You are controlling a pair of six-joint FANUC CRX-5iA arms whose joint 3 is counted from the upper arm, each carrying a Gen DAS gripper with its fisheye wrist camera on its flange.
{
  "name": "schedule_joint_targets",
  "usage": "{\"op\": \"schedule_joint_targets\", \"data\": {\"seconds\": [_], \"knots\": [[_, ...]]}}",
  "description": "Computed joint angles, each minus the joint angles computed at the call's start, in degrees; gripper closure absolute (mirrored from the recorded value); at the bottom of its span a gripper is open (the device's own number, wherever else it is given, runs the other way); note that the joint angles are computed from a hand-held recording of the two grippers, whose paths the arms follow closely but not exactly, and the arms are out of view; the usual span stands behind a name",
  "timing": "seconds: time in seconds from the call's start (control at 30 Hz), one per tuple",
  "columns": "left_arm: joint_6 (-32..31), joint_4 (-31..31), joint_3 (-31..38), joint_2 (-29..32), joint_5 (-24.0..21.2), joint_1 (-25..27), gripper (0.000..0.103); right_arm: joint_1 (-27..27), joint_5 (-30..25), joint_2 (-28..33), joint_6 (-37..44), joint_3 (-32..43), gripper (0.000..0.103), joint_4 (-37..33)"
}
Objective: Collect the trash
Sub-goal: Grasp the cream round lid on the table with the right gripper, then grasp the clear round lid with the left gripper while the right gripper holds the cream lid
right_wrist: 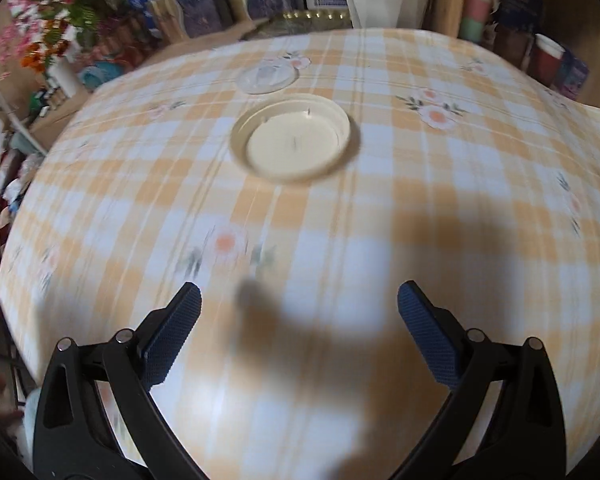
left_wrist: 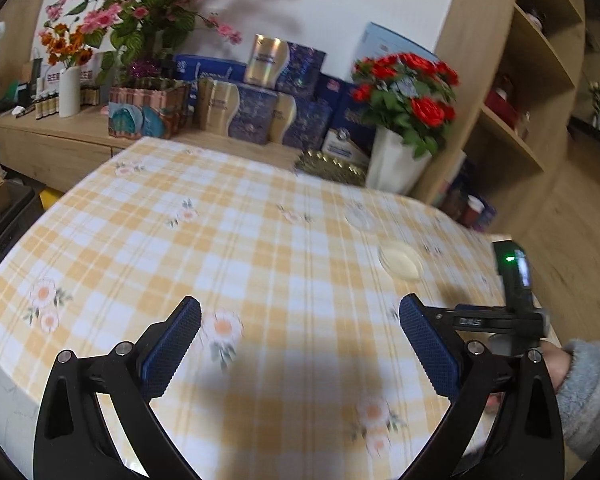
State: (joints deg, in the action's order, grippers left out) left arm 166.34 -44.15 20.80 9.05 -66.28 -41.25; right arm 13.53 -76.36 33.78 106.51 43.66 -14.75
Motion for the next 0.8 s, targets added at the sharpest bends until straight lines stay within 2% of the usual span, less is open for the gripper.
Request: {"op": "schedule_joint_targets", "data": {"seconds": [0.07,0.23,0.43,0.47,0.5,0.63,0.8], "knots": [[-0.21,-0.99,0.33,0.37,-0.04,0.81,0.006,1.19,-1.0,3.01,-2.09,3.86,0.005,1.67],[-1.22,1.02,0.16,0.97,1.58,3.78,0.006,4.41,1.19,7.52,-4.11,8.72,0.005,7.2],[-4.6,5.45,0.56,2.68,4.1,7.28,0.006,4.37,1.37,9.81,-0.21,12.48,0.007,5.47],[-5.8,6.75,0.78,3.18,4.94,8.11,0.006,4.15,2.2,9.38,1.37,11.97,0.015,4.52],[-6.62,7.46,0.99,3.56,5.38,8.55,0.006,4.13,3.1,8.84,2.49,11.14,0.017,4.41],[-13.35,9.92,6.04,8.03,3.71,9.94,0.006,1.49,6.35,6.38,5.42,8.22,0.018,-1.14],[-24.26,17.17,13.85,15.18,5.5,13.1,0.006,-3.71,18.09,0.28,2.57,-0.81,0.018,-6.96]]}}
